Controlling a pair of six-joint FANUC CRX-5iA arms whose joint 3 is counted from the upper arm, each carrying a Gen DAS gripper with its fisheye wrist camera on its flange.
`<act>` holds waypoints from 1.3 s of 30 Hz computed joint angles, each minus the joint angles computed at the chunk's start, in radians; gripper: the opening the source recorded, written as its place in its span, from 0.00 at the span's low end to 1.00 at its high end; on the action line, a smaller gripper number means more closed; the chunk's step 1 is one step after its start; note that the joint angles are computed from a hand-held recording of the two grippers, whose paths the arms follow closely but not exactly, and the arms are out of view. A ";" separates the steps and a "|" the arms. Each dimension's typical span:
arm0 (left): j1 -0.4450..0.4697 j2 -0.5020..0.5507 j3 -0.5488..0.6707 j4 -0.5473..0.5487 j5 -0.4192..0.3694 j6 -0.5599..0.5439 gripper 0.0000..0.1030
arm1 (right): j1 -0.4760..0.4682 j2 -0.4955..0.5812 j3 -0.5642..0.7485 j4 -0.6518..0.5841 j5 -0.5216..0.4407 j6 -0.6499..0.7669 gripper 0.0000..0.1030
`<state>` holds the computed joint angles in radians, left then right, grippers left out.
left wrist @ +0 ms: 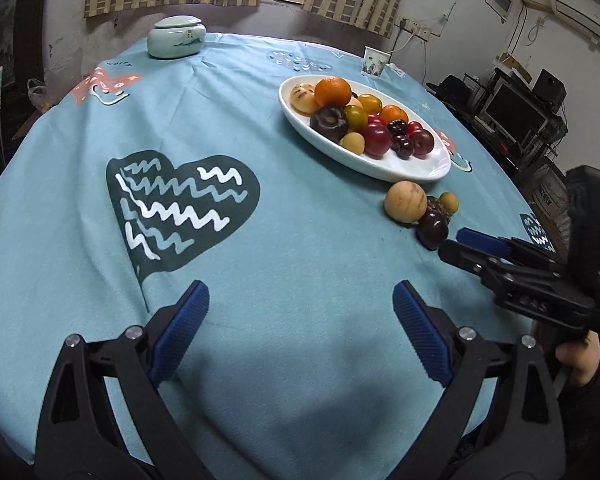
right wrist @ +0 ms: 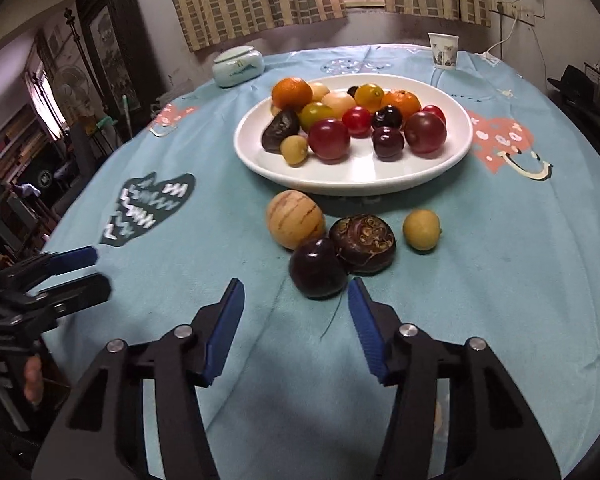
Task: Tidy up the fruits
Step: 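Move both open tools back to the remaining fruits, then grasp a dark red plum with the right tool while the left tool grasps the striped pepino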
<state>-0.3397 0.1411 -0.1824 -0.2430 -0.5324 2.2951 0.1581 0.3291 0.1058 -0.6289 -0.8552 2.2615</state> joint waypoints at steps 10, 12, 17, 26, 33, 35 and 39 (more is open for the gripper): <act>0.000 0.057 0.040 0.098 0.013 -0.129 0.92 | 0.028 0.049 0.037 0.054 0.009 -0.062 0.35; -0.007 0.091 0.083 0.103 -0.009 -0.148 0.92 | 0.020 0.029 0.023 0.053 0.008 -0.057 0.35; -0.010 0.200 0.214 0.121 -0.062 -0.181 0.92 | -0.025 -0.012 -0.012 0.055 0.003 -0.060 0.35; -0.026 0.358 0.418 0.069 -0.138 -0.166 0.91 | -0.076 0.044 0.030 0.054 -0.043 -0.075 0.36; -0.025 0.384 0.441 0.088 -0.128 -0.212 0.57 | -0.091 0.060 0.051 0.008 -0.053 -0.047 0.37; -0.010 0.374 0.399 0.166 -0.067 -0.286 0.40 | -0.094 0.064 0.056 -0.004 -0.051 -0.040 0.37; -0.016 0.369 0.390 0.166 -0.054 -0.296 0.40 | -0.096 0.061 0.055 -0.013 -0.052 -0.033 0.36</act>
<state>-0.3558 0.5098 0.2081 -0.0769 -0.5864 1.9994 0.0617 0.3900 0.1610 -0.6421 -0.9077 2.2288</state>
